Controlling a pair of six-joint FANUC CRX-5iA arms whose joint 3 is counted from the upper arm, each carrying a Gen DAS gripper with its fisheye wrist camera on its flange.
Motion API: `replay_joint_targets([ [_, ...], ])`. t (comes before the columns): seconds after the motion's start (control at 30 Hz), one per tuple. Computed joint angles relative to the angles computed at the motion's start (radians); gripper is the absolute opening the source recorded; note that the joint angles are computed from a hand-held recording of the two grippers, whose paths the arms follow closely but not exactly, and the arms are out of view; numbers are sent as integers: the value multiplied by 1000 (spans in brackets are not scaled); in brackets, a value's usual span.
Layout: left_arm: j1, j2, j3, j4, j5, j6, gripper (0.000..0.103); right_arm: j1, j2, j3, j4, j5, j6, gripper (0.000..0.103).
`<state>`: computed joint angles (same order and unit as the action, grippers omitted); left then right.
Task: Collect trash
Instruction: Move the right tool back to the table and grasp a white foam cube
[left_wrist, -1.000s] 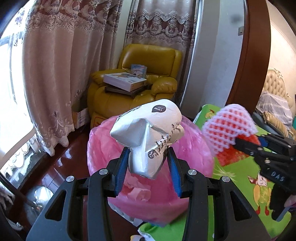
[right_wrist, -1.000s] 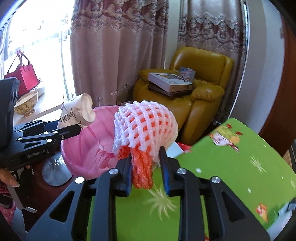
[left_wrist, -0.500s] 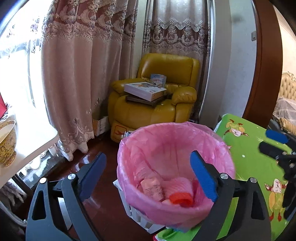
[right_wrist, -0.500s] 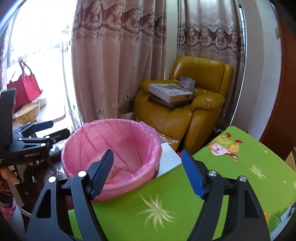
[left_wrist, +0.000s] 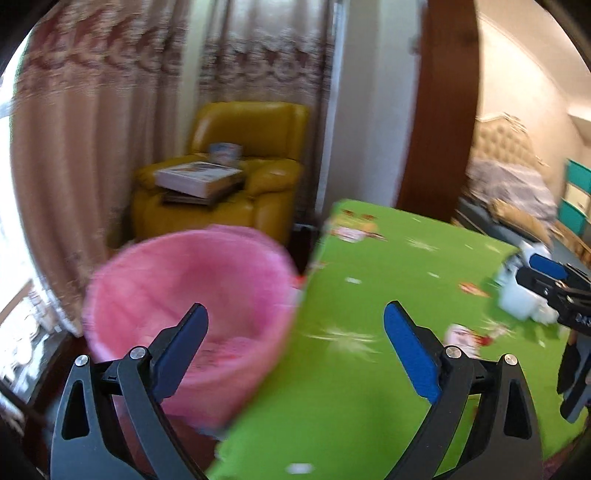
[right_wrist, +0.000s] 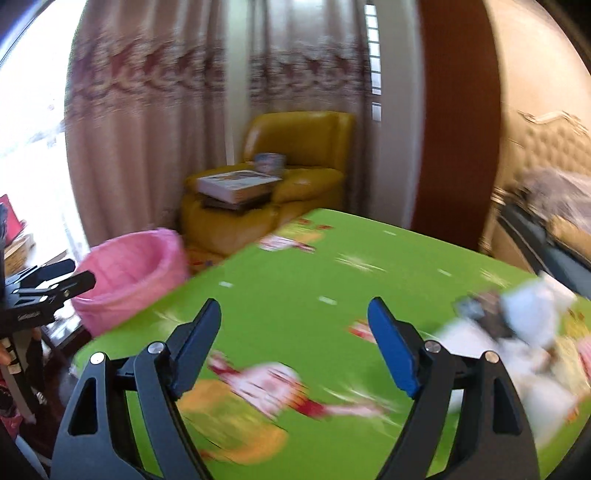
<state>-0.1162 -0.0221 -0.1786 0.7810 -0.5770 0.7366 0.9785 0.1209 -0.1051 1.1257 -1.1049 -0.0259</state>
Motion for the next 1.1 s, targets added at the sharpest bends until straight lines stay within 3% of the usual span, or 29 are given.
replay_joint_targets([
  [0.2,-120,32,26,-26,-100,-28,90,82,-174,-203,-29,-192,-123,79],
  [0.37,-226,45,29,-26,-106,-82,90,169,-307,-337,-118,-384,-247,79],
  [0.5,-288,72,54,-26,-102,-82,90,209,-353,-383,-186,-480,-277,79],
  [0.63,-324,83,59,-26,-103,-79,90,184,-390,-406,-220,-467,-290,79],
  [0.9,-334,100,91,-76,-119,-19,90,55,-354,-352,-278,-372,-231,78],
  [0.97,-333,108,106,-89,-133,1,90,42,-348,-343,-290,-366,-220,57],
  [1.0,-335,114,115,-96,-137,10,90,43,-350,-346,-288,-361,-220,52],
  [1.1,-352,136,146,-117,-149,36,90,84,-370,-373,-255,-376,-263,51],
])
